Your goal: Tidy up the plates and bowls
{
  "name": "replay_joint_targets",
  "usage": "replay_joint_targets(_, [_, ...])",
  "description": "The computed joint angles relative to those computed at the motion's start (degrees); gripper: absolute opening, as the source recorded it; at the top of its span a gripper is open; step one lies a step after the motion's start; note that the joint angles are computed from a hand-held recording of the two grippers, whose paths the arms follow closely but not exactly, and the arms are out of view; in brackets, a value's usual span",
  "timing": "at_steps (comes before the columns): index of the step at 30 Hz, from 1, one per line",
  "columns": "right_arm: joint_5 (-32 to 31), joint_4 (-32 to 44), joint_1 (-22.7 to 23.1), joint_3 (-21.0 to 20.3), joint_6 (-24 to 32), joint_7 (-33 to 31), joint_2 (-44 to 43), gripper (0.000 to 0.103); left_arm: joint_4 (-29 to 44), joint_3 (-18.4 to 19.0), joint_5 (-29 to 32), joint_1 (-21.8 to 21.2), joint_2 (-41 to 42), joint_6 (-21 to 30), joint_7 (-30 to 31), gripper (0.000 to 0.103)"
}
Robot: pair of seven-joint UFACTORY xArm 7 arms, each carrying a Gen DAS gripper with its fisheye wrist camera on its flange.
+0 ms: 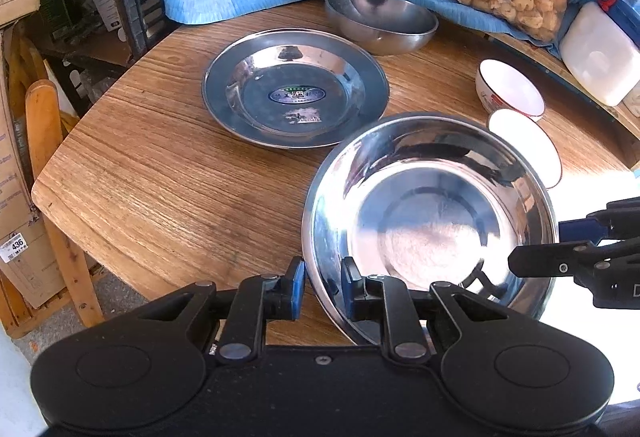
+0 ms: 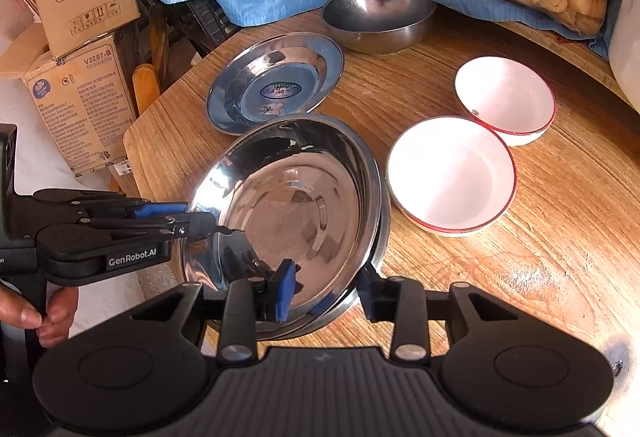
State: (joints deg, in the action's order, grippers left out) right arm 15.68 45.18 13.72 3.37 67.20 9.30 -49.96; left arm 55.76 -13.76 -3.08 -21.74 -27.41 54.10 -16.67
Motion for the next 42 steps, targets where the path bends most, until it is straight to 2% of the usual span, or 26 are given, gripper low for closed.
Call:
replay_joint_targets(4, [-0.73,0.45,-0.25,0.43,0.83,0.38,0.09,0.044,-0.06,0.21,-0.12,0.20,-0.15,0.20,-0.30,0.024])
replay_joint_targets(7, [-1.07,0.74,-0.72,0.56,1.38,1.32,0.24,0.047,-0.37,0.39,-0.20,0.60,-0.82,0.11,-1.07,0.043])
replay_joint_targets(9, [-0.98,0.68,-0.87,0.44,1.19,1.77,0.07,0.049,-0.70,0.40,0.03,1.07,-1.49,-0.32,-1.87,0.062])
replay_joint_targets(11, [-0.91,0.89,-0.87,0.47,0.81,2.00,0.23,0.052,-0.86,0.44,0.37,1.51,-1.94,-0.83,-2.42,0.067])
replay_joint_targets(13, [-1.44,1.31,-1.02,0.88,0.80,2.31,0.60,0.060,-0.75,0.61,0.60,1.85,-1.95,-1.15,-2.58,0.073])
replay_joint_targets(15, [-1.62,1.64,-1.12,1.07,0.62,2.81,0.93,0.063,-0.74,0.59,1.16,2.39,-1.94,-1.77,-2.97,0.082])
replay_joint_targets(17, [-2.01,2.07,-1.25,1.45,0.12,3.31,1.29,0.068,-0.82,0.77,1.67,2.92,-1.94,-2.65,-3.24,0.085])
replay_joint_targets(19, [-2.51,2.52,-1.40,1.91,-0.51,3.89,1.81,0.080,-0.78,0.61,2.66,3.77,-1.73,-3.64,-3.97,0.087])
replay_joint_targets(21, [-3.38,3.13,-1.67,2.48,-0.93,4.56,2.68,0.091,-0.97,-0.23,5.25,5.30,-1.53,-5.56,-5.39,0.102])
replay_joint_targets(25, [-4.37,4.04,-1.96,3.08,-2.28,6.09,4.55,0.103,-0.98,-0.55,9.12,7.14,-0.45,-8.54,-6.37,0.102])
replay_joint_targets(32, [-6.79,5.71,-2.49,4.65,-6.03,9.41,8.81,0.103,1.60,1.82,10.90,8.26,4.49,-10.49,-3.56,0.102])
replay_joint_targets(39, [-11.24,8.13,-3.59,6.47,-11.59,14.11,14.68,0.103,4.71,4.28,8.93,8.21,10.28,-12.11,1.67,0.102])
replay_joint_targets(42, [-12.52,9.84,-3.24,6.31,-12.59,14.33,18.04,0.103,6.93,5.53,5.91,7.24,13.14,-11.55,6.10,0.102])
